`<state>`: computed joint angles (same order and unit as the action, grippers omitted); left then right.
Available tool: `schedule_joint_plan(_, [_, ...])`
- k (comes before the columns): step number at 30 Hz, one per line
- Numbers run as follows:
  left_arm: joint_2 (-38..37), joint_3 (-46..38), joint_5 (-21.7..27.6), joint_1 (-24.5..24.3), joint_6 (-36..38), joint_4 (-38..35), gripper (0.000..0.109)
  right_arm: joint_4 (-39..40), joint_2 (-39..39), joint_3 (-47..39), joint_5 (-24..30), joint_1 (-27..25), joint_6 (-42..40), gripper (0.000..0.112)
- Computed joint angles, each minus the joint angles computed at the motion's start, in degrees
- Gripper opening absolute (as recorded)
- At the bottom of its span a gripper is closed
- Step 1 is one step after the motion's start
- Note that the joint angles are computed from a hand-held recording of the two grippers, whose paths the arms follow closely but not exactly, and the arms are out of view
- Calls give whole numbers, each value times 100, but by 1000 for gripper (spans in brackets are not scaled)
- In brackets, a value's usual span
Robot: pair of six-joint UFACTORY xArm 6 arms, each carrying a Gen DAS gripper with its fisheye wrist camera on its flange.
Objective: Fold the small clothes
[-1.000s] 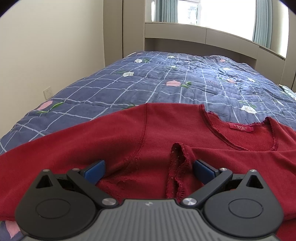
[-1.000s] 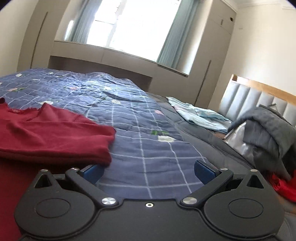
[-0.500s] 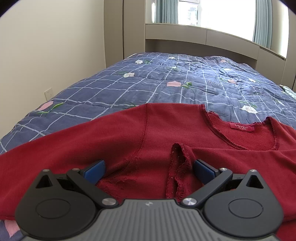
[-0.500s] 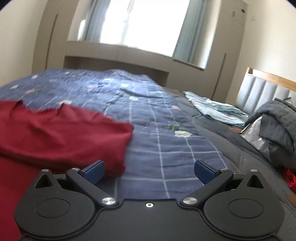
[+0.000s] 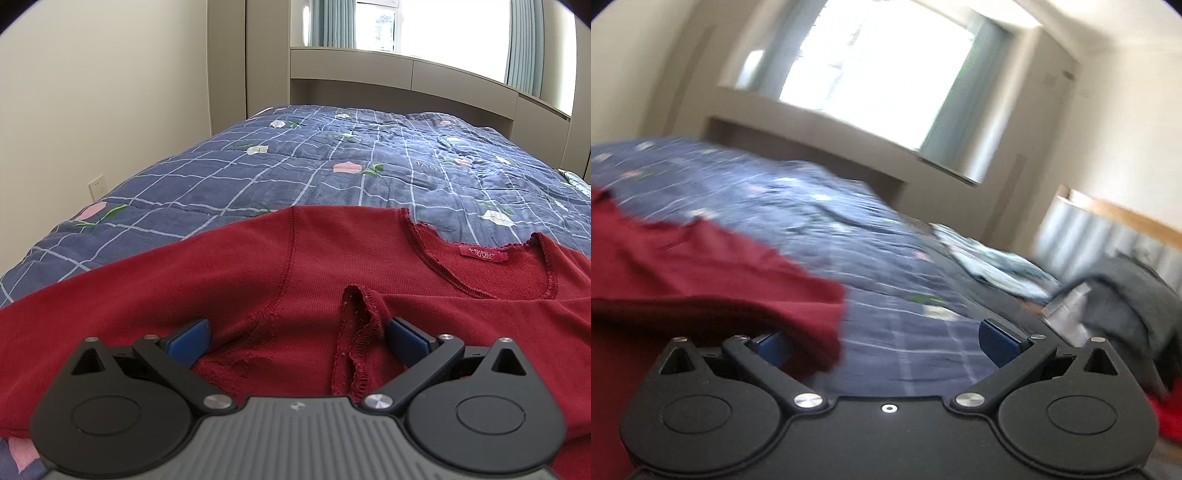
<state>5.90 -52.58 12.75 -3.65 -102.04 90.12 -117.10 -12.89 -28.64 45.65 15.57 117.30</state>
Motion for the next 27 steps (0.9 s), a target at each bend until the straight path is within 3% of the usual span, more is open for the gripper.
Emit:
schedule_joint_plan(3, [-7, 2, -7, 5, -85, 91, 103, 128, -204, 197, 263, 27, 327, 102])
schedule_joint_plan(7, [-3, 2, -29, 16, -98, 98, 103, 484, -216, 263, 440, 164, -8, 102])
schedule_joint_plan(11, [5, 2, -40, 20, -143, 139, 103, 710, -335, 251, -201, -165, -334, 102])
schedule_joint_plan(17, [-25, 16, -44, 23, -193, 198, 102, 356, -1122, 569, -1602, -800, -334, 102])
schedule_joint_plan(22, [-346, 288, -95, 23, 567, -536, 103, 70, -1412, 580, -1528, -768, 2, 102])
schedule_joint_plan(25, [-708, 592, -113, 27, 1001, -1108, 103, 237, -932, 206, -1527, -776, -166, 102])
schedule_joint_plan(27, [-1019, 837, -202, 101, 1148, -1353, 103, 545, -432, -96, -1637, -840, -695, 102])
